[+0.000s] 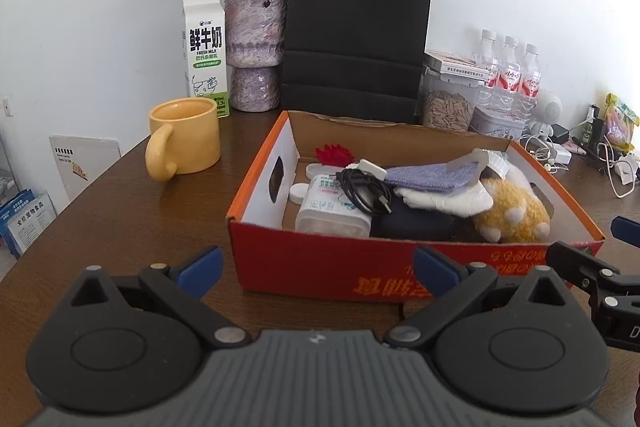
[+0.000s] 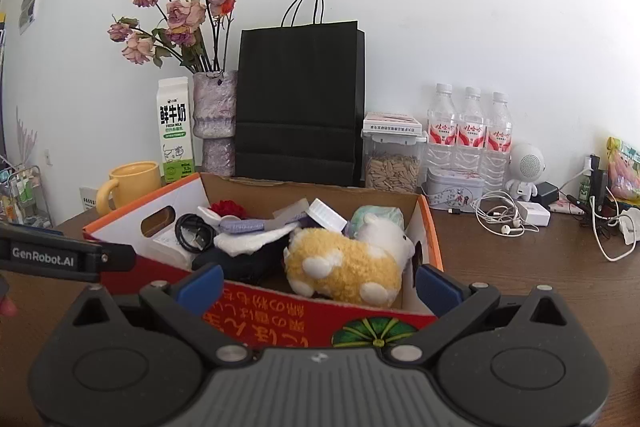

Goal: Organize objects
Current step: 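Withdraw both tools from the box back toward the table items, then close the right tool on the small orange ornament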

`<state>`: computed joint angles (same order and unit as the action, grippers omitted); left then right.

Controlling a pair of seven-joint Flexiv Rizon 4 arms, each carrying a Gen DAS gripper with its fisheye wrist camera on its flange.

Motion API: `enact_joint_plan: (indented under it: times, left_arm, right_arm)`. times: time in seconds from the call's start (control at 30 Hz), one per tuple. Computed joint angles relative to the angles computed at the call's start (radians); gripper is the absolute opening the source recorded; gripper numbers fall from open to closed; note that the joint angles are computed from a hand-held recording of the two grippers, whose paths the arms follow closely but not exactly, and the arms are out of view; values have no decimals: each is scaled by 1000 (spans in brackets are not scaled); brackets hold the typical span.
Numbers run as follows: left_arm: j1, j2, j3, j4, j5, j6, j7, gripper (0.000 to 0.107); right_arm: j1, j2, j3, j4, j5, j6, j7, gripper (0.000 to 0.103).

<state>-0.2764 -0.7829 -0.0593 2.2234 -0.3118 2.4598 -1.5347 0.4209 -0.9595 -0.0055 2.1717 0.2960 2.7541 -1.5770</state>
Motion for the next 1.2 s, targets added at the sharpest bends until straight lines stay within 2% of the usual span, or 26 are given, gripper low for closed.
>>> enact_joint_plan:
  times: [0.33,0.67,0.9,1.0,1.2]
  left_arm:
    - [-51,36,9,106,-35,36,-2,103]
    - [-88,44,7,127,-66,48,11,103]
    - [-88,35,5,109,-65,23,26,103]
    - [-93,30,5,97,-76,2,35,103]
    - [-110,17,13,67,-101,-33,60,103]
  right_arm:
    - [1,-9,34,128,-1,112,14,103]
    - [-1,2,41,176,-31,146,23,103]
    - [-8,-2,31,157,-53,93,20,102]
    - [-16,-4,22,139,-75,48,17,99]
    - [-25,-5,3,92,-116,-61,-2,82]
